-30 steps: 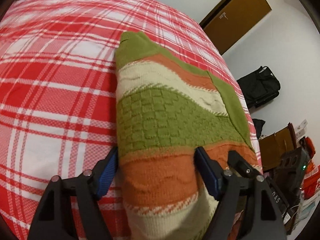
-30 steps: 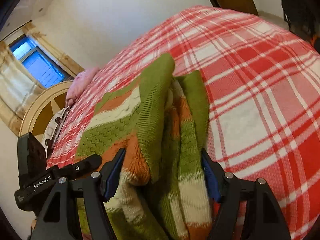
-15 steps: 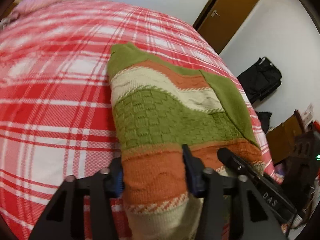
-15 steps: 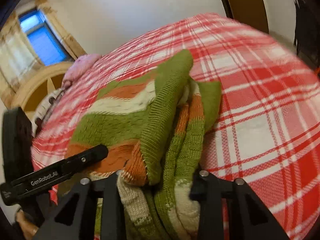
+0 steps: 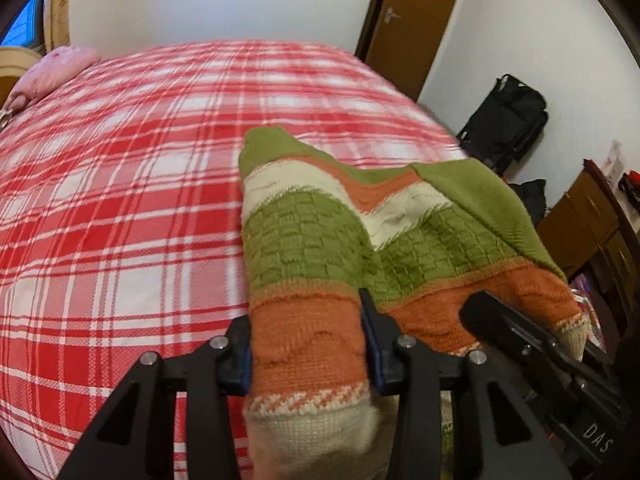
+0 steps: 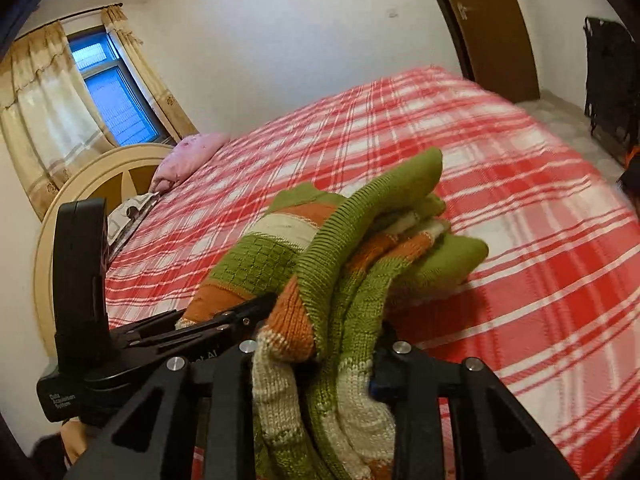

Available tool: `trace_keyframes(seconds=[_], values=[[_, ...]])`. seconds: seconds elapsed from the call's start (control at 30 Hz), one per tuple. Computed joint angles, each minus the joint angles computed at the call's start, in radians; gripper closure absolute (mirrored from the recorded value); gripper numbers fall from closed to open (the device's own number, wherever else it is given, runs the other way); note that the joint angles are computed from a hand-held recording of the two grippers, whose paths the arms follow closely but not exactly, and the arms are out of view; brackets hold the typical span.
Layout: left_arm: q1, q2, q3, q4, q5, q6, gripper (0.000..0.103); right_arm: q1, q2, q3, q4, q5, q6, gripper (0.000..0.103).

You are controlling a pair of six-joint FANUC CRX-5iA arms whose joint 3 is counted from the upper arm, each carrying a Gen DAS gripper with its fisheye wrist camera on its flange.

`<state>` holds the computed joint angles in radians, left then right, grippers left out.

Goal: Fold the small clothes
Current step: 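Lift the bundle edge with the right gripper and fold it over the bundle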

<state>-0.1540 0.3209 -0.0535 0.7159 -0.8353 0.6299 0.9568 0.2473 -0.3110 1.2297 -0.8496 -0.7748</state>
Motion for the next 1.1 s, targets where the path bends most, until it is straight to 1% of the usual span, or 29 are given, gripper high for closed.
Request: trace_keyframes(seconds=[0.1, 0.2, 0.37, 0.47, 0.57, 0.73, 0.97, 1.03, 1.1], values=[[-0.019, -0.012, -0.016, 0.053, 0.007, -0.043, 0.06, 0.02, -0.033, -0.024, 0.004, -0.056, -0.012, 0.073], [-0.043, -0.015, -0.012, 0.069, -0.003, -0.066, 0.06, 0.043, -0.059, -0.049, -0.003, -0.122, -0.016, 0.073], [-0.096, -0.011, -0.021, 0.113, 0.0, -0.119, 0.06, 0.076, -0.115, -0.12, -0.012, -0.21, -0.086, 0.073], [-0.134, 0.017, 0.003, 0.115, -0.015, -0.121, 0.06, 0.098, -0.141, -0.152, -0.045, -0.262, -0.113, 0.073], [-0.167, 0.033, 0.017, 0.108, -0.011, -0.123, 0.06, 0.114, -0.169, -0.187, -0.067, -0.303, -0.151, 0.073], [-0.208, 0.038, 0.025, 0.104, 0.005, -0.137, 0.06, 0.132, -0.207, -0.228, -0.081, -0.351, -0.183, 0.073], [-0.243, 0.035, 0.023, 0.117, 0.028, -0.17, 0.06, 0.152, -0.22, -0.253, -0.084, -0.407, -0.209, 0.073], [-0.253, 0.041, 0.033, 0.11, 0.033, -0.168, 0.06, 0.146, -0.225, -0.273, -0.068, -0.403, -0.244, 0.073], [-0.266, 0.046, 0.043, 0.089, 0.059, -0.165, 0.06, 0.123, -0.24, -0.313, -0.039, -0.37, -0.284, 0.073]])
